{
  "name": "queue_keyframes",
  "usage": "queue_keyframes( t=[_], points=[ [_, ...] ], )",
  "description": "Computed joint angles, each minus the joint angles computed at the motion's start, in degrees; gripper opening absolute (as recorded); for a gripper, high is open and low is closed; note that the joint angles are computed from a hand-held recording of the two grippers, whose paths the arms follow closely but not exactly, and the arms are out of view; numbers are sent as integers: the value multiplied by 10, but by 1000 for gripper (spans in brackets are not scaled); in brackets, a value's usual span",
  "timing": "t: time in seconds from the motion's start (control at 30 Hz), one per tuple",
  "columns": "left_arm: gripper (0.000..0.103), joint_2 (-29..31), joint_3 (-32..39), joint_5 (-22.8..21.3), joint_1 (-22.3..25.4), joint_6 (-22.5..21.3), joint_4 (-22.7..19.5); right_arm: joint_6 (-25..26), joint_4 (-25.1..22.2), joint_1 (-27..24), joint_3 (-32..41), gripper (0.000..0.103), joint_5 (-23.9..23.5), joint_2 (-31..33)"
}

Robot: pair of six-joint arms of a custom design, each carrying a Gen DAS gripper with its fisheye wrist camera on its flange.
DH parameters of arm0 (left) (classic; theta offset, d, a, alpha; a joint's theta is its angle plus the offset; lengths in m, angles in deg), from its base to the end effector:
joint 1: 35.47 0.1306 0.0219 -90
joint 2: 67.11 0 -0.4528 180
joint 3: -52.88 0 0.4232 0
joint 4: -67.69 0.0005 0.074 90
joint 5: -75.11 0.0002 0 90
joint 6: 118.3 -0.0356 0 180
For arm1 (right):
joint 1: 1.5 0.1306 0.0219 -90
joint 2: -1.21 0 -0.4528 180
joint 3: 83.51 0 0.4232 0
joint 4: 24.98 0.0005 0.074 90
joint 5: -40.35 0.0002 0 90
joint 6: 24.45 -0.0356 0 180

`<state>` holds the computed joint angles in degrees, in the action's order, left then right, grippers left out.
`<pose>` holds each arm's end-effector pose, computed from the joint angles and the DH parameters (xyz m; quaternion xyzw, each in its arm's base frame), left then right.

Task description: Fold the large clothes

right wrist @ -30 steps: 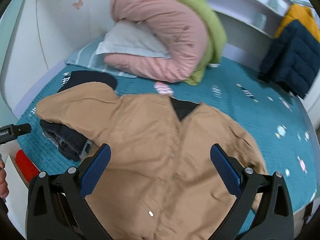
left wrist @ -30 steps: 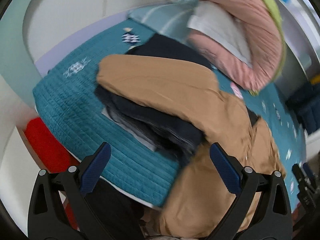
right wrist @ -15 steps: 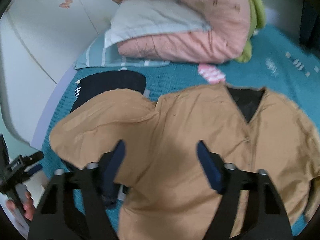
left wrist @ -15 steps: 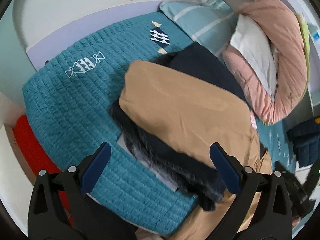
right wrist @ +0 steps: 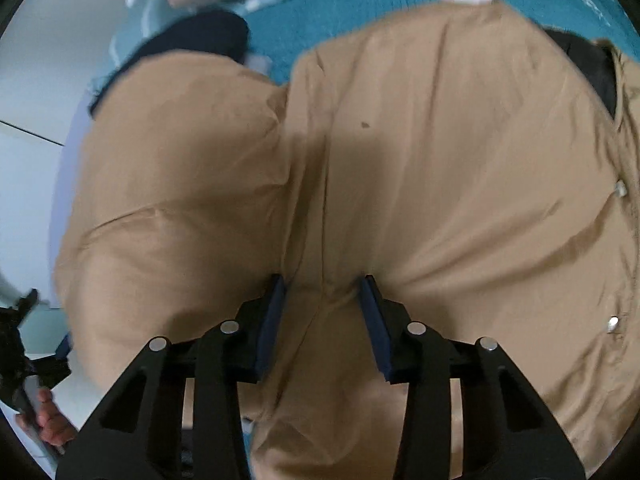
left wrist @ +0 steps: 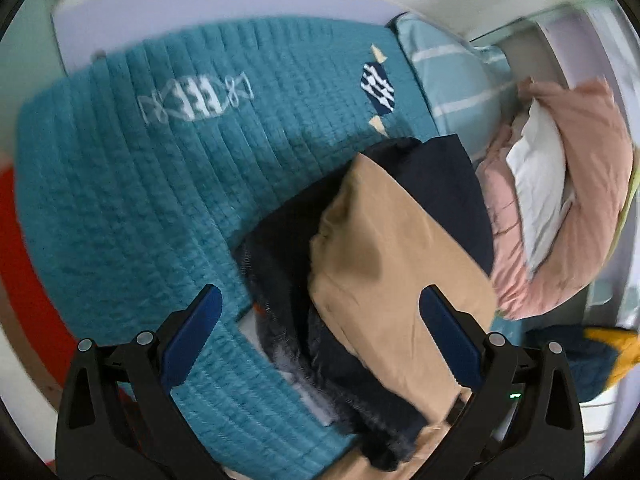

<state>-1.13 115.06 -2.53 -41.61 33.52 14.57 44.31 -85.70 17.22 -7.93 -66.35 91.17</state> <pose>0.3164 -0.0422 0.4249 -0.4180 0.8571 -0.2438 0.1770 0.4317 0.1566 0.3738 0.0027 0.9812 0.1792 0.0714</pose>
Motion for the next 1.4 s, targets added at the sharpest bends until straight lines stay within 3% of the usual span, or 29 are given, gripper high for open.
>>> queue_keyframes(
  t=[0.1,0.2,0.33,0.4,0.47,0.5,0.53,0.63,0.7,1.0,1.4],
  points=[
    [98,18,-5,37,18,11,20,8,4,12,2,39,22,0],
    [96,13,-12,75,15,20,74,7,5,13,3,39,20,1],
    [96,36,3,77,-1,14,71,4,9,16,4,39,23,4],
    [96,49,-1,89,-4,40,79,2,13,18,3,39,25,3],
    [70,52,-10,104,-4,57,96,0,15,19,2,39,22,2],
    [52,57,0,78,-10,48,64,2,15,17,0,39,20,0],
    [40,58,5,62,-14,36,46,6,15,14,-2,39,19,-4],
    [27,43,5,36,-23,13,35,18,7,5,-7,38,17,-13],
    [23,35,13,15,-30,6,24,21,2,2,-9,38,17,-16],
    [23,41,102,-94,-83,-61,-68,27,-20,-14,-14,38,-11,-38],
    [23,82,219,-222,-190,-70,-150,64,-43,-75,-27,38,-54,-124]
  ],
)
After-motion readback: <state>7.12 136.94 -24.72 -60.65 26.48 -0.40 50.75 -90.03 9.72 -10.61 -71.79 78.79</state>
